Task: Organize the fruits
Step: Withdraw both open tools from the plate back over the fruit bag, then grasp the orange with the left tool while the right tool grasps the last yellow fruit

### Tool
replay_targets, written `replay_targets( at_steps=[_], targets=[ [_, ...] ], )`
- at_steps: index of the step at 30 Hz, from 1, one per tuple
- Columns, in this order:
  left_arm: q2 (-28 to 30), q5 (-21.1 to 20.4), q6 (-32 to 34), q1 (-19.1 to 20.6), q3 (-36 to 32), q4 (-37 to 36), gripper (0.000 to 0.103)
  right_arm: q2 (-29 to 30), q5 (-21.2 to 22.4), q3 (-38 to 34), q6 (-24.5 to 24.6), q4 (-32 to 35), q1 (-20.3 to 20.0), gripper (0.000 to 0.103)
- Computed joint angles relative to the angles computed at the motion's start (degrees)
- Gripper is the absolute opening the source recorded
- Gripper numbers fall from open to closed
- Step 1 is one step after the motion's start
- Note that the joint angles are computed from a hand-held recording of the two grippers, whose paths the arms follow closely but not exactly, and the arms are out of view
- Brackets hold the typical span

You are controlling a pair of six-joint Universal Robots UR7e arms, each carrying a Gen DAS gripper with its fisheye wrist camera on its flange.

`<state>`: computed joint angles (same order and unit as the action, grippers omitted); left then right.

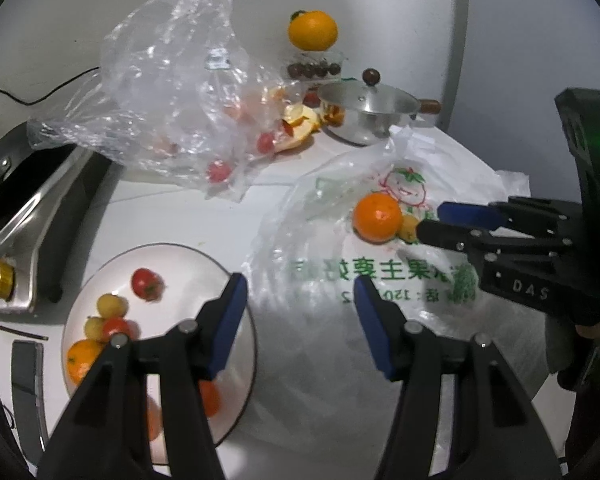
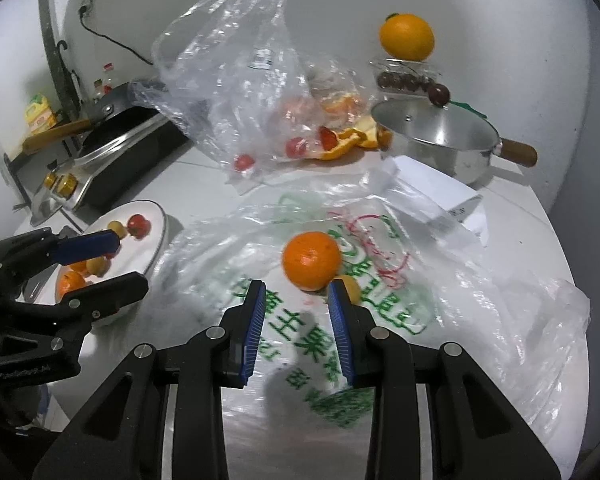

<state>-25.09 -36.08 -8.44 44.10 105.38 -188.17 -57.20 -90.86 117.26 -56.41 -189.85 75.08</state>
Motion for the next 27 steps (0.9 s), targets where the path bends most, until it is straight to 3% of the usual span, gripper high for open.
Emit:
replay_targets(
  at_steps=[27],
  targets=[
    [4.4, -3.1, 2.8, 3.0, -9.0, 2.9, 0.057, 5.3, -5.0, -8.6, -1.7, 7.3, 0.1, 0.034]
  ],
)
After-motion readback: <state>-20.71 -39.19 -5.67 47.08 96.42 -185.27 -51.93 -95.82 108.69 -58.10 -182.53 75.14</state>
